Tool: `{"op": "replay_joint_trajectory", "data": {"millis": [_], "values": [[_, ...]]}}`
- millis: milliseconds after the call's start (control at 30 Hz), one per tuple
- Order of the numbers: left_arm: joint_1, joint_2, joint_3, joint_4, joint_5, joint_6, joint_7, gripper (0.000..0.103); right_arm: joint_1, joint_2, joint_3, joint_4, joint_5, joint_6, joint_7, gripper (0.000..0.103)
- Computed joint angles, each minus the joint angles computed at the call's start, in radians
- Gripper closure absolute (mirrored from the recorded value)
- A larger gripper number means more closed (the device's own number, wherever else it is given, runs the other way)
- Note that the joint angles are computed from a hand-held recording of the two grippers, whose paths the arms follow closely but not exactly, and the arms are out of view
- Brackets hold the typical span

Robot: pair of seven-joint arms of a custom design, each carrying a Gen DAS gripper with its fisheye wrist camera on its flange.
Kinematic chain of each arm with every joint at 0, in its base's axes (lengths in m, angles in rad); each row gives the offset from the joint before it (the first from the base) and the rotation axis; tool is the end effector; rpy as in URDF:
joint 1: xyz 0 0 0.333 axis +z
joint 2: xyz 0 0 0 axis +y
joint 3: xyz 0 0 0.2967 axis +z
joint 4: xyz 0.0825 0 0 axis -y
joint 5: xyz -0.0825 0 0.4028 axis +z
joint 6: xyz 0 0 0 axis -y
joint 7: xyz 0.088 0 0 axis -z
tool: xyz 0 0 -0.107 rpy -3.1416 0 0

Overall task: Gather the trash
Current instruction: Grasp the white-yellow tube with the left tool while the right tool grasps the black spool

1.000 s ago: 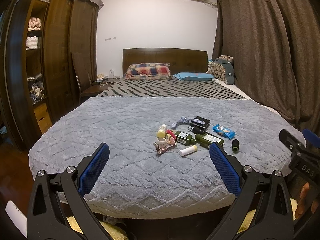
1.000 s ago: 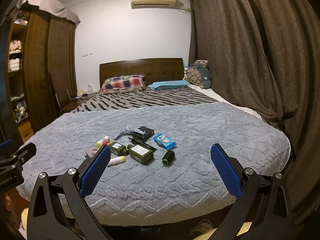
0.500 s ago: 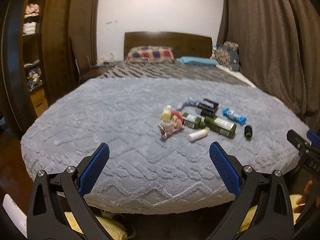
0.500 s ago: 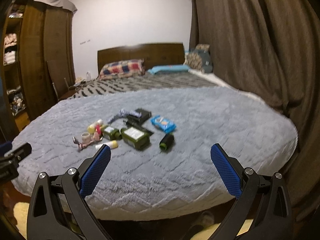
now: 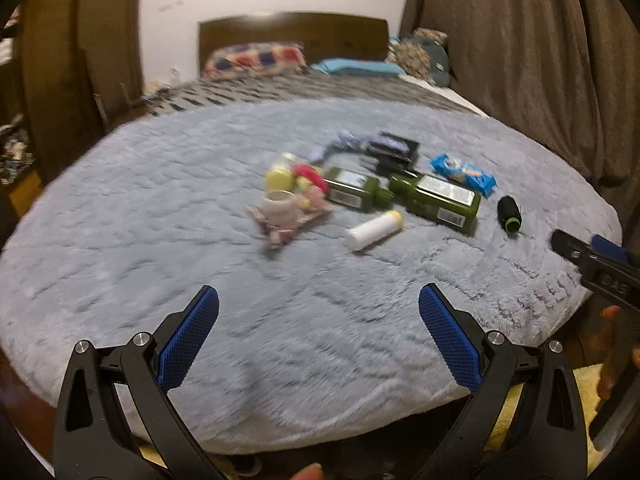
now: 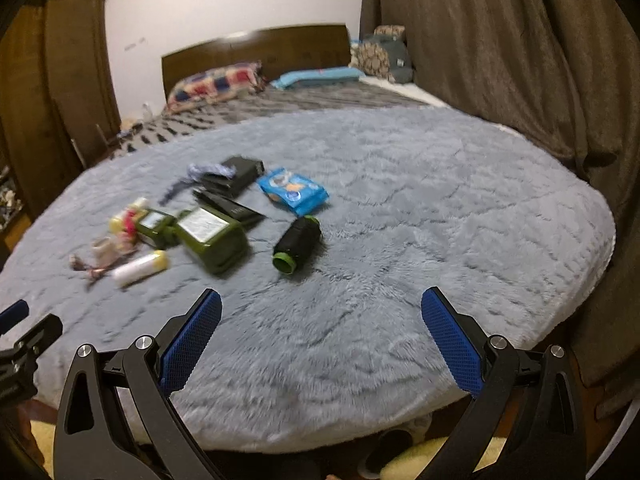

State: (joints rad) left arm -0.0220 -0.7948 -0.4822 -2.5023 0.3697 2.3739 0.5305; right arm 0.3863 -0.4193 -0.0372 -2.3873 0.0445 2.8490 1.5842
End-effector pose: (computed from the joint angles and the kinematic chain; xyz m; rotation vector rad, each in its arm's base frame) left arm 0.3513 -0.2191 0.5612 -1.9503 1.3412 -0.6481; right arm 0.4680 0.1659 0.5574 -1.8703 1.3861 -0.5754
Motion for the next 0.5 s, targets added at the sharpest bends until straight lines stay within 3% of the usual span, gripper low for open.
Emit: {"op": "replay_joint_trajectory", "data": {"millis": [133,167,333,500], "values": [[0.019,0.122,0.027,0.039,-0.004,0.067,0.031,0.012,0.058,0.095,-0.041,0.076,0.089,-0.016,-0.075,0.004],[0.025,0.142,0.028,0.046,0.002,0.081,0.031,0.012,0.072,0.122,-0.048,0.1,0.125,-0.016,-0.101,0.009],[0.048,0.253,0.036,0.106,0.052,0.113,0.046,0.023,0.012,0.211,0.017,0.185,0.115,-0.043,-0.081,0.03],[0.034,0.337,0.074,0.143,0.078,0.149,0.077,0.032,-0.03,0.268,0.058,0.23,0.081,-0.056,-0.057,0.041]]}}
